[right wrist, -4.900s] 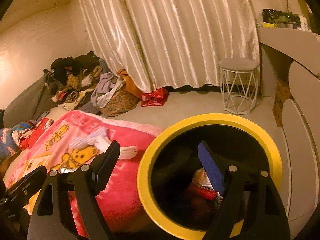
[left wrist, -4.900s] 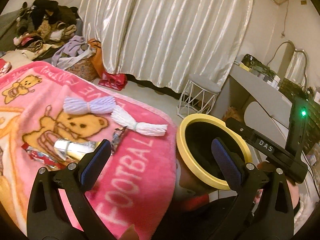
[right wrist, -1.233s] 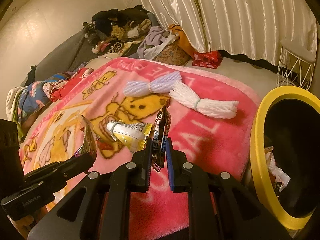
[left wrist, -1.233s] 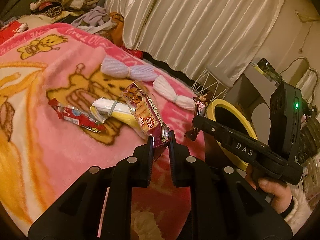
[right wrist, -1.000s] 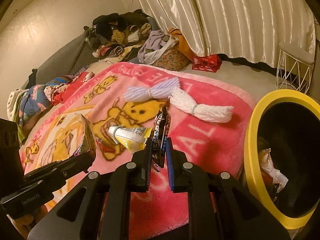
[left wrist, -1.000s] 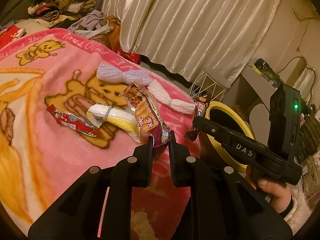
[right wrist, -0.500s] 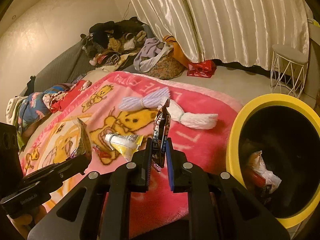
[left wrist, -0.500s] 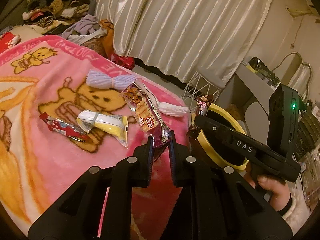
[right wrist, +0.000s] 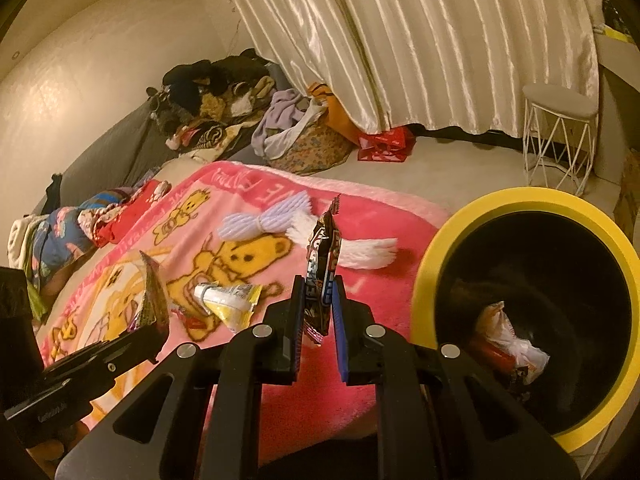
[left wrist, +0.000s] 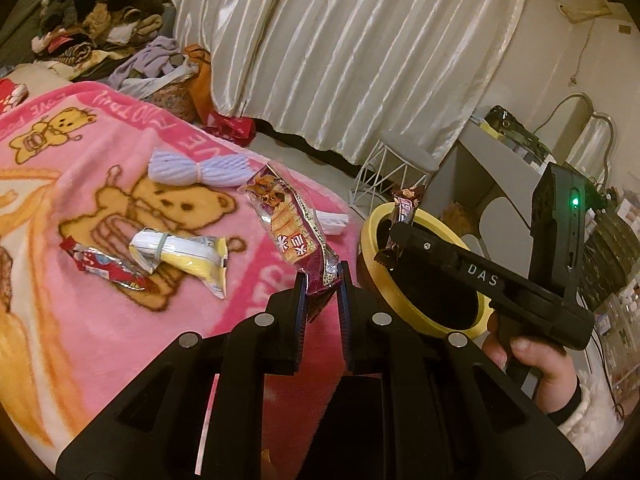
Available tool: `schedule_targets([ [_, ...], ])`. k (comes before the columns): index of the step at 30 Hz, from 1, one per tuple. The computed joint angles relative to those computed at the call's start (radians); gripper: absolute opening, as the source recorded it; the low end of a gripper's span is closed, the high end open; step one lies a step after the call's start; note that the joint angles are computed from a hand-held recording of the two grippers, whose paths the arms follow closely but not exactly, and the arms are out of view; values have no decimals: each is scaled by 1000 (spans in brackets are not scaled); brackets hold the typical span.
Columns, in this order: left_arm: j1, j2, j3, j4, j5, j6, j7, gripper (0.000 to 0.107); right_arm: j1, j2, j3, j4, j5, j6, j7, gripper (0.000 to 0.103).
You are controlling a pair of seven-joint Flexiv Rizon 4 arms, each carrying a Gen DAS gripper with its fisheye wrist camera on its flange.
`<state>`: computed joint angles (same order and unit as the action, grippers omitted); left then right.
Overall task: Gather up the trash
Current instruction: 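Carry the brown snack bag and chocolate bar over the yellow bin with both tools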
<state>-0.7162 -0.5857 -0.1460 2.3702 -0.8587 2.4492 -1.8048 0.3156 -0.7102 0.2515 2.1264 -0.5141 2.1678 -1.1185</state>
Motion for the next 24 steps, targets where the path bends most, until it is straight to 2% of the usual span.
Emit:
schedule_targets([
  [24, -12, -40, -1, -97, 24, -41, 86, 9, 4, 6, -54, 0, 120, 35, -24, 13],
])
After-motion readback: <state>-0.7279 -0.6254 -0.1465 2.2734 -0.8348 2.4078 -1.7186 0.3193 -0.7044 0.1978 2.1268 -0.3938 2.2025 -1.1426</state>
